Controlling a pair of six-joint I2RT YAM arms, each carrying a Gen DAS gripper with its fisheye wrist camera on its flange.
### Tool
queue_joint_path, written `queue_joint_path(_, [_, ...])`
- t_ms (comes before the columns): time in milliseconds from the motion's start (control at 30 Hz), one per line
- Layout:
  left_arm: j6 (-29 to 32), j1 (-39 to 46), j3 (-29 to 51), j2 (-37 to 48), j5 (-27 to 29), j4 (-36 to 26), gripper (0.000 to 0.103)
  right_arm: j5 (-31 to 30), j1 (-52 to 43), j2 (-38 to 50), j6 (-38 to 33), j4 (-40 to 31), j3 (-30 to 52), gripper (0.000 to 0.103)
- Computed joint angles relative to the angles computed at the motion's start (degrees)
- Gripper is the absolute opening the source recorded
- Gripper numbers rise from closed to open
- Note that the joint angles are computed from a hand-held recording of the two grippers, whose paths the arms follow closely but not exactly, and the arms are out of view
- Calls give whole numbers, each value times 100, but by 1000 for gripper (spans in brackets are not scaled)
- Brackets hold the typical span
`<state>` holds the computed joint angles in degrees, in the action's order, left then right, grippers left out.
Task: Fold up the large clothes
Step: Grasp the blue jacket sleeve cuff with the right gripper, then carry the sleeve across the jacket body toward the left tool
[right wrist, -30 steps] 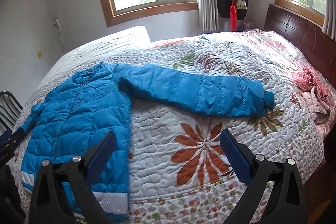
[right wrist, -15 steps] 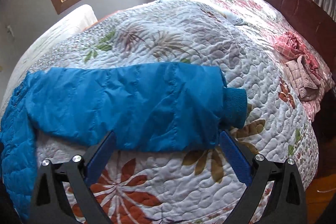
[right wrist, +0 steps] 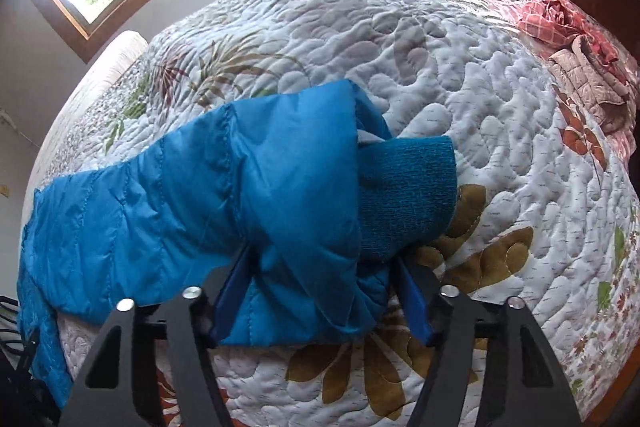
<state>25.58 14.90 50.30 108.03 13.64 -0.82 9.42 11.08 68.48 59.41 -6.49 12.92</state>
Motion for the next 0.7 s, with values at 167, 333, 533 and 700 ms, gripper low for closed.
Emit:
queue_joint_path(167, [132, 104, 213, -6, 188, -348, 100, 395, 581, -419, 383, -597, 394, 13])
queue_joint_path(333, [446, 649, 593, -184, 424, -746, 100, 1279, 1735, -283, 600, -1168, 1434, 11])
queue_joint_path(533, [755, 1505, 1727, 288, 533, -1197, 100, 1800, 2640, 1279, 73, -1354, 3512, 11])
queue_joint_path(700, [938, 2057, 3044, 1132, 489, -1704, 100, 1518, 2961, 2851, -610, -1165, 5301, 11])
